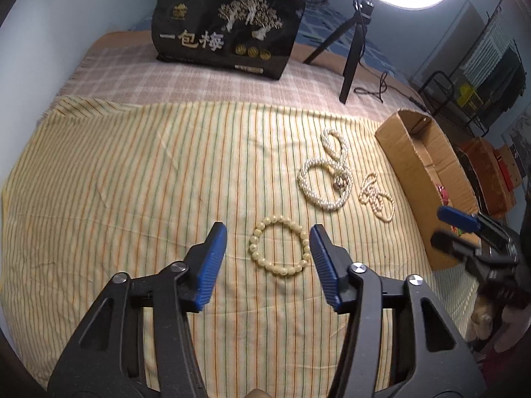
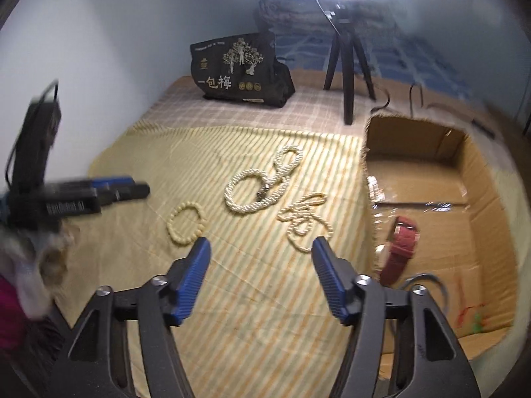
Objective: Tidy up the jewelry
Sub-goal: 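Move the left tool to the cream bead bracelet while the right approaches the pearl necklace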
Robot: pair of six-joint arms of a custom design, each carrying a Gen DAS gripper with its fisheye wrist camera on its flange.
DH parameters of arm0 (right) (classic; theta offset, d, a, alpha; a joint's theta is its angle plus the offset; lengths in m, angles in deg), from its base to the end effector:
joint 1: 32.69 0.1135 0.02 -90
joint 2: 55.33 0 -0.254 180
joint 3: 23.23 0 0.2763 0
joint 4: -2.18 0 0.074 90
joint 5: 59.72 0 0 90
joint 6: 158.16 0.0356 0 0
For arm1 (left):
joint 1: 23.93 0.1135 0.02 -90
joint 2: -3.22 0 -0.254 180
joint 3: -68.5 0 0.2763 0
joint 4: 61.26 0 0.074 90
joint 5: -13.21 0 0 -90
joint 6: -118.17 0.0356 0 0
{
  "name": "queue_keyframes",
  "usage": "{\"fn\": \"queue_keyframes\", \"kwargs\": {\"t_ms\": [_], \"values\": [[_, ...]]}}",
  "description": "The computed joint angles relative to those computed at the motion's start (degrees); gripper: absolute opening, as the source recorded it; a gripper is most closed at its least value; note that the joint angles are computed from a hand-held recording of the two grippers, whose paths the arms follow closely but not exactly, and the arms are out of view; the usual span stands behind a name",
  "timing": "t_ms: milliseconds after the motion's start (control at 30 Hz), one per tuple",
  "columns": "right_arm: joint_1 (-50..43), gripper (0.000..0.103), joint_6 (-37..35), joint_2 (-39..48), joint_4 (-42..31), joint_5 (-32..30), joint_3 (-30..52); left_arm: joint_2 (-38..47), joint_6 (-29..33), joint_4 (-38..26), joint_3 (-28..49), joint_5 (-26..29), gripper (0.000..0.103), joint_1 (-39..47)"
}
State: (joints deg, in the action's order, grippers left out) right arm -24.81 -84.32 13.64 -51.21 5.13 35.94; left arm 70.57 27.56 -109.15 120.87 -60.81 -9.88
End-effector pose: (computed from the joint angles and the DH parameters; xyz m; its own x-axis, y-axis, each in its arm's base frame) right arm 0.2446 0.0491 0.2087 -0.7618 -0.3598 -0.5388 -0.5476 0.8019 0.2388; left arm 0.2337 0.0484 0.1802 -0.8621 -0.2263 -0.4534 -0.1208 0.9607 -0.2499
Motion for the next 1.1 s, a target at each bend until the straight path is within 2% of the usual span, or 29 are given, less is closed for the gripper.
{"fn": "queue_keyframes", "kwargs": {"t_ms": [33, 67, 133, 333, 467, 900, 1100], "values": [[0.0, 0.057, 1.3, 1.3, 0.2, -0.8, 0.7, 0.4, 0.0, 0.0, 0.0, 0.2, 0.051, 0.0], [-0.1, 0.055, 2.8, 3.0, 0.8, -1.4, 1.5, 1.0, 0.0, 0.1, 0.0, 0.4, 0.045, 0.0], [0.5, 0.048, 5.1, 4.7, 1.7, -1.6, 2.5, 2.3, 0.3, 0.2, 0.1, 0.9, 0.042, 0.2], [3.0, 0.045, 12.8, 11.6, 5.1, -2.4, 6.4, 4.6, 1.0, 0.9, -0.3, 1.5, 0.041, 0.9], [6.2, 0.045, 15.5, 16.3, 6.9, -0.2, 9.0, 7.1, 0.9, 1.7, -0.3, 1.9, 0.041, 1.2], [11.3, 0.045, 20.7, 29.5, 10.8, 7.1, 16.4, 12.2, 0.8, 3.9, 0.4, 2.2, 0.038, 0.9], [13.4, 0.045, 19.3, 33.1, 10.1, 12.5, 18.8, 14.1, 0.7, 4.9, 0.7, 1.7, 0.037, 0.3]]}}
